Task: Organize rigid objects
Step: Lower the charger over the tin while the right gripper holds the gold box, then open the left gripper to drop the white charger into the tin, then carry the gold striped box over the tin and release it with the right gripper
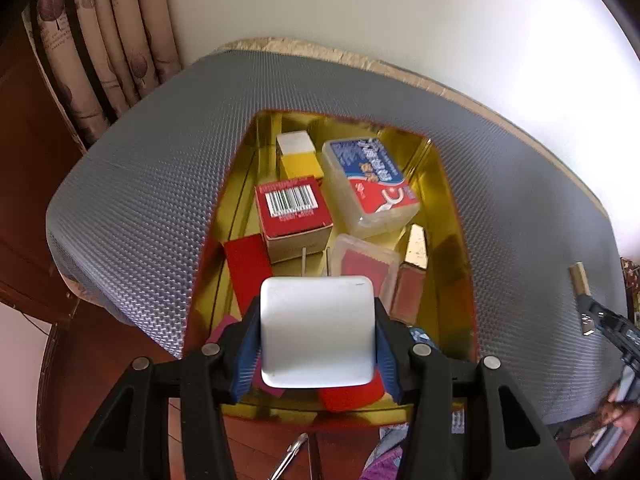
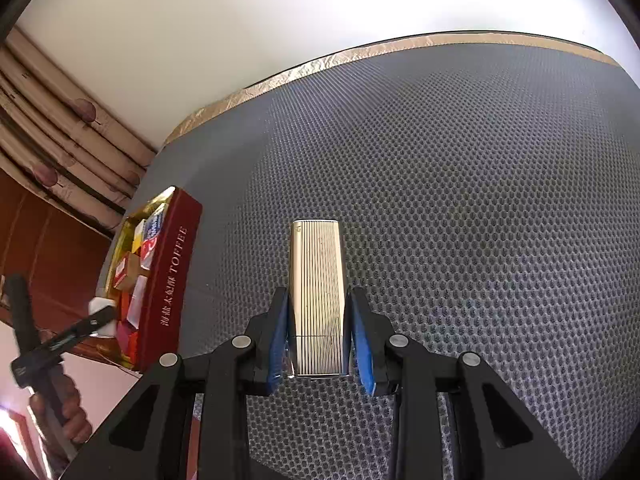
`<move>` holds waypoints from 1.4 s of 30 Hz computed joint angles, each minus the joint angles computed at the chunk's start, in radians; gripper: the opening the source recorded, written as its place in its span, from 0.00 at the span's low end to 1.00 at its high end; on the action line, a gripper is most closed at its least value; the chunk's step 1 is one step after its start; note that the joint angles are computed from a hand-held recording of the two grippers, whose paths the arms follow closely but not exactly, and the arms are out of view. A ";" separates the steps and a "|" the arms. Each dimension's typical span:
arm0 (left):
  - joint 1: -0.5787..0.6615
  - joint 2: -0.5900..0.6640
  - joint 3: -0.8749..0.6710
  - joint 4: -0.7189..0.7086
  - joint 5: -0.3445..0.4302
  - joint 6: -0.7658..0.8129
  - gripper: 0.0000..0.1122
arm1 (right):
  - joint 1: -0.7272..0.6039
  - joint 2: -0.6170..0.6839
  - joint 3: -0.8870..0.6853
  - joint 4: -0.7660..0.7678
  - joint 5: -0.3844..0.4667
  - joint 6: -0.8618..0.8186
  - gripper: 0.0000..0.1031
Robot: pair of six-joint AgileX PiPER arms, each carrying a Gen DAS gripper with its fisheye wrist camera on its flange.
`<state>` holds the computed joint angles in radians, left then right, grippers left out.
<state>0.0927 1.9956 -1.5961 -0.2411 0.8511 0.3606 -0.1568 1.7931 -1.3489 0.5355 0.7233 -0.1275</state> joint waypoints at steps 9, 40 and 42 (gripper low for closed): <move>-0.013 0.060 -0.033 0.041 -0.026 -0.035 0.45 | 0.001 -0.031 -0.001 0.012 0.029 -0.001 0.28; 0.106 -0.287 0.337 -0.068 -0.177 0.050 0.48 | 0.440 0.311 -0.701 -0.134 0.248 0.205 0.28; 0.104 -0.285 0.345 -0.059 -0.194 0.052 0.48 | 0.459 0.365 -0.764 -0.145 0.273 0.225 0.28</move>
<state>0.1968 1.7106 -1.2514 -0.3004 0.6571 0.4127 0.3023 2.1580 -2.1127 0.3901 0.9966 0.0973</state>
